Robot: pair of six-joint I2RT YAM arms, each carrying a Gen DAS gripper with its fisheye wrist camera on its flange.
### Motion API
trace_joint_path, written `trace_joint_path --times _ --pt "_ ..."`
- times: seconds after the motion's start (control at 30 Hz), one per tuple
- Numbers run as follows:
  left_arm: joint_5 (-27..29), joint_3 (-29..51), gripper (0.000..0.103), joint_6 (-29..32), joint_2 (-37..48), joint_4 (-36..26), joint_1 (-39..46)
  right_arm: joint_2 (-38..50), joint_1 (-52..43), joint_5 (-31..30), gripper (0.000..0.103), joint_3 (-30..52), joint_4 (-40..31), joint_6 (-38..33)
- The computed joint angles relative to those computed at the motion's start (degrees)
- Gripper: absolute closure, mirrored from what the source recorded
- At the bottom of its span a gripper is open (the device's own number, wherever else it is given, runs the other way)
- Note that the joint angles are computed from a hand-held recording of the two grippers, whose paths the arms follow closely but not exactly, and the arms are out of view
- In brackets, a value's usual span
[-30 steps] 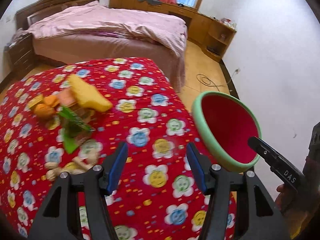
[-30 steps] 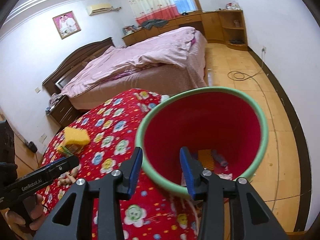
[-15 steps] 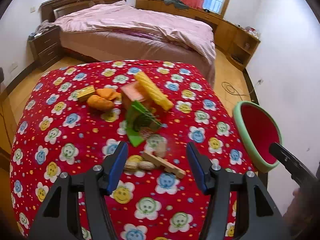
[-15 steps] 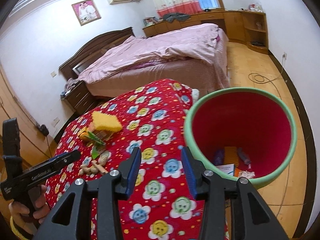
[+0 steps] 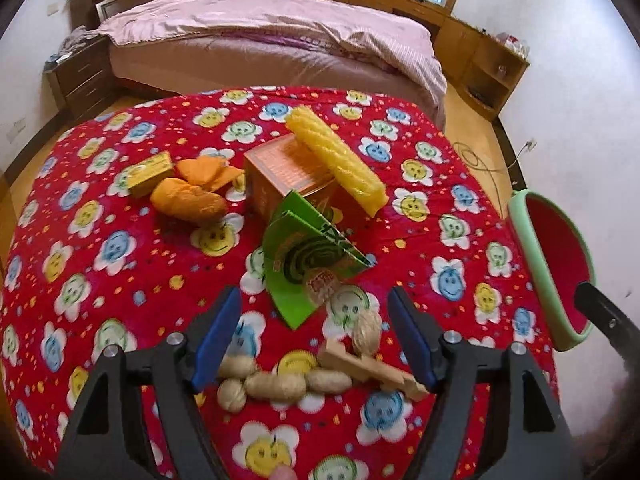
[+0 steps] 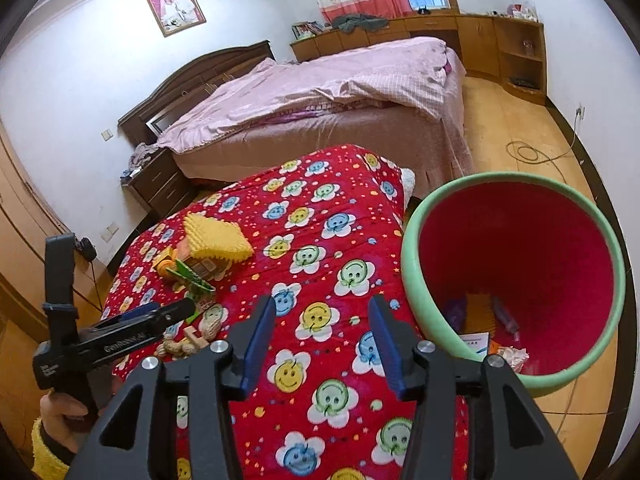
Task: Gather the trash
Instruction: 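Move the left tool to the green snack bag and grasp it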
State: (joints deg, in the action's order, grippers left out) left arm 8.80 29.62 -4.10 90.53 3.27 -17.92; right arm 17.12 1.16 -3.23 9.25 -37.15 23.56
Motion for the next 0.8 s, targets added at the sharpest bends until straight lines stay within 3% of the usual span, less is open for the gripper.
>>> trace_joint_path --times 0.37,0.5,0.53,0.8 --pt "-4.45 4.46 0.029 0.34 11.45 7.31 -1.91 14.06 -1.76 -1.23 0.051 -1.42 13.46 -0.81" --pt "-4.44 4.73 0.030 -0.19 12.05 8.39 -1.51 17.29 -0.60 -0.22 0.051 -1.19 16.13 -0.41" --pt "-4.46 4.65 0.036 -0.27 12.04 8.65 -1.38 18.15 -0.34 -0.01 0.051 -1.15 16.88 -0.31" --pt "-0.71 0.82 0.037 1.26 6.95 9.26 3.41 26.18 4.22 2.26 0.051 -0.28 23.55 1.84"
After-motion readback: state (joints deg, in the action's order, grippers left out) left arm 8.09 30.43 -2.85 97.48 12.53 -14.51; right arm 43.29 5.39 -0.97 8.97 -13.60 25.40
